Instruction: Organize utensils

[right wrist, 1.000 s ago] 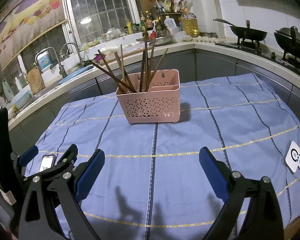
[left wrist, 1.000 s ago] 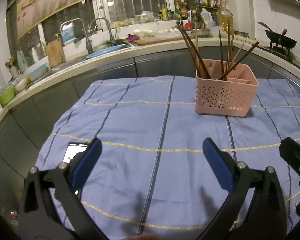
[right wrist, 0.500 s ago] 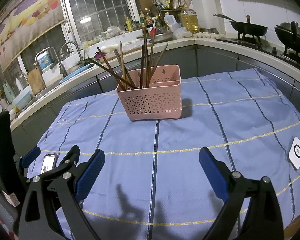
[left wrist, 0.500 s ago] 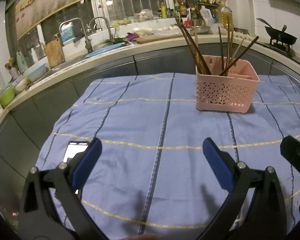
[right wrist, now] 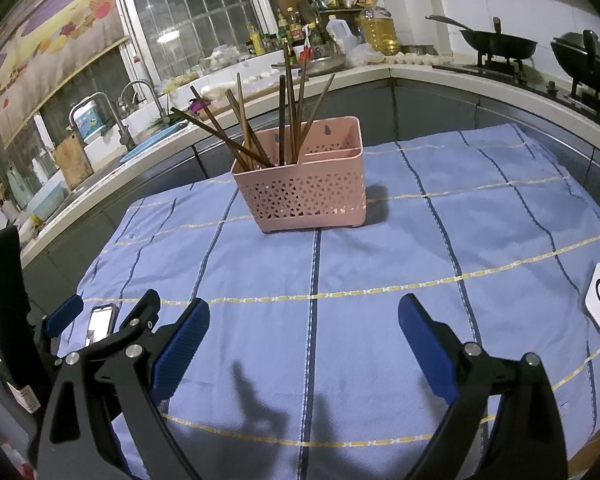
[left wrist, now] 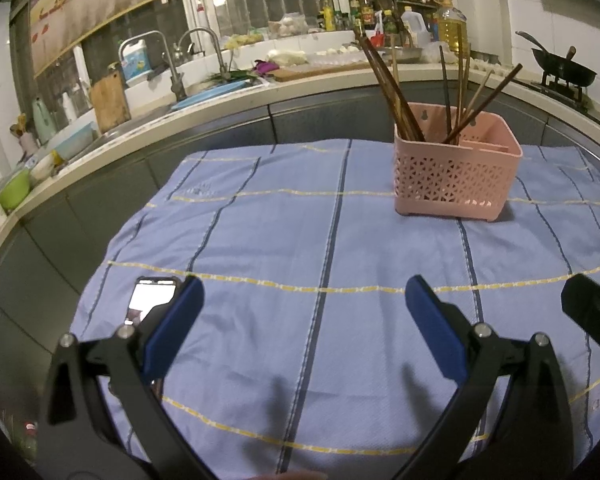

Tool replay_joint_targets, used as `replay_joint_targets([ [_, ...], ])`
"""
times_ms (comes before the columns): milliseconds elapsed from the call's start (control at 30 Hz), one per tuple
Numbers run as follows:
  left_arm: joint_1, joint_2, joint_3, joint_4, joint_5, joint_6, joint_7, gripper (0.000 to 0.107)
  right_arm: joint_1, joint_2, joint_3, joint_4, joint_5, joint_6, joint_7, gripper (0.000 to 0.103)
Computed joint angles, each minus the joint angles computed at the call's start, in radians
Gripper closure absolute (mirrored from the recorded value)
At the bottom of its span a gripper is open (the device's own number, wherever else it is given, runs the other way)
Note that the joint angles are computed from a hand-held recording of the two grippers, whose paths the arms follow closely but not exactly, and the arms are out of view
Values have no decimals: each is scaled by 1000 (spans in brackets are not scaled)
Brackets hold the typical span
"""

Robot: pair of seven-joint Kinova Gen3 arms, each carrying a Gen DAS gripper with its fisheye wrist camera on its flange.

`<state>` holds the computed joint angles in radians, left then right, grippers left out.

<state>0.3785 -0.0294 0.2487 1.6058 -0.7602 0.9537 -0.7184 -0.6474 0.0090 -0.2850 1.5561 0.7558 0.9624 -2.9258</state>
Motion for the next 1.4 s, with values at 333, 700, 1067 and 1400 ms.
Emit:
replay_joint_targets([
  [333,-6,0,-5,-5,23,3,-32,11,38,-21,14,33,-85,-85,23,9],
  [700,-13,-2,-6,-21,61,4,-77,11,68,-47,-13,73,-72,-132,-30,9],
  [1067,-14,-3,-6,-23,65,7,-83,11,77,-58,-32,87,-41,-146,-62,9],
  [1400,-2,6,-5,-27,67,16,-88,11,75,-56,-35,92,-43,-147,-73,9],
])
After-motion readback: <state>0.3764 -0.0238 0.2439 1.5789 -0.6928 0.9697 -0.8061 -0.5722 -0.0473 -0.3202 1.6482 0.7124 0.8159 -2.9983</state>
